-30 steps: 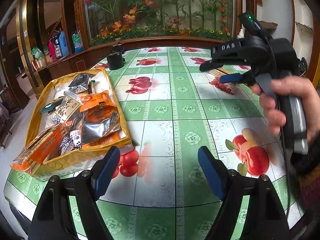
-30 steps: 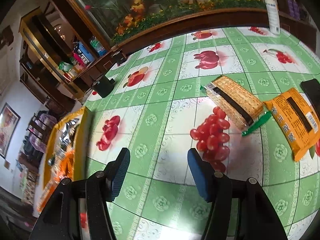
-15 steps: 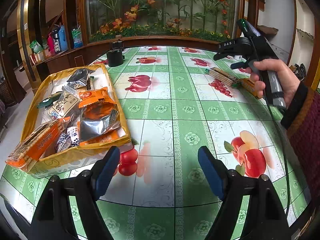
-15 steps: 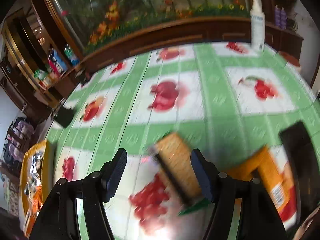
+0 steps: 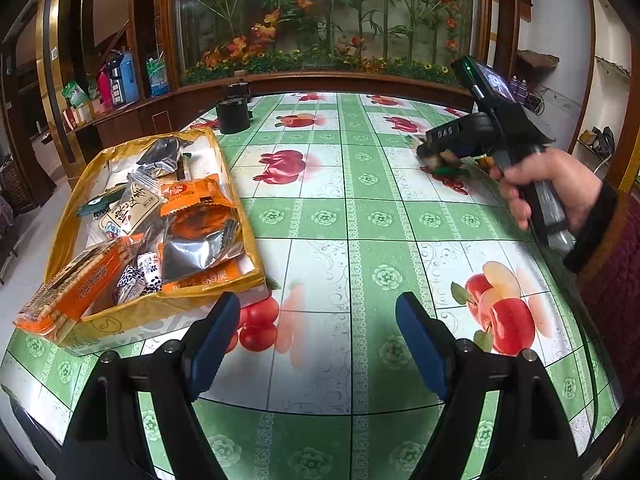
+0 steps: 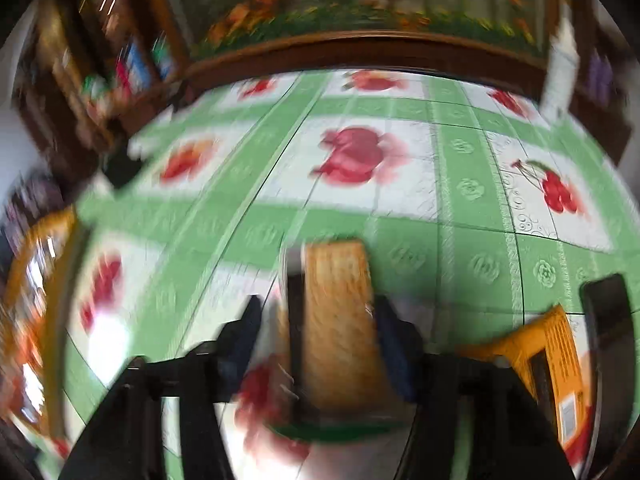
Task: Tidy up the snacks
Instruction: 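Grasp the square cracker pack with the left gripper while the right grasps the orange biscuit pack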
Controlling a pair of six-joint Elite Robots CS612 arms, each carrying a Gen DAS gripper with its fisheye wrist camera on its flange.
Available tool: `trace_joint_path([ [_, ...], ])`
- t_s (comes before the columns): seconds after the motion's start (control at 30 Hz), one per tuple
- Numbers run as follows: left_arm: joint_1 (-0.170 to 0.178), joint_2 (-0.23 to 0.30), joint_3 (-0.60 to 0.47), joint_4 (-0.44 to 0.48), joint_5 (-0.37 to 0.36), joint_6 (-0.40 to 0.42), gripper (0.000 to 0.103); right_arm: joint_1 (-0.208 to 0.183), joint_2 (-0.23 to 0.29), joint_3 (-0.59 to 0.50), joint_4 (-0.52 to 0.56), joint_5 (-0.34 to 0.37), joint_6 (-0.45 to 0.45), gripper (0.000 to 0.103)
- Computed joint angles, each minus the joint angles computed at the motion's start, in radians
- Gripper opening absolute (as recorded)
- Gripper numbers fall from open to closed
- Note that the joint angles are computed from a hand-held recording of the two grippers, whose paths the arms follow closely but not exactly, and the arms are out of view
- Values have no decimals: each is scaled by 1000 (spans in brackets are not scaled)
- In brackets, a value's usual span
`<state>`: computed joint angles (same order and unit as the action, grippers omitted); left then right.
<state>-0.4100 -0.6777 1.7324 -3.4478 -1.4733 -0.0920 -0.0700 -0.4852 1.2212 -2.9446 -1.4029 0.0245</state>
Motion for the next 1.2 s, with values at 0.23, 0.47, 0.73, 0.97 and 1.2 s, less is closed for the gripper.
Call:
trace_joint_path([
  [0.23,1,1,-2,2,-11,-5,80,30,-75,133,37,207,-124,55],
  [0.47,1,2,-3,-6,-12,0,80,-2,-113,213,-161,81,37,69],
  [0.73,2,2,-3,-7,-19,-6,80,-42,-83,161,-95,-291,255,76],
  [0.97,3,2,-4,-4,-21,-8,80,-57,-73,155,-76,-199,259,87],
  [1.2,7,2,-6,-1,-34,-28,80,-8,-56,139,-64,-187,79,84],
])
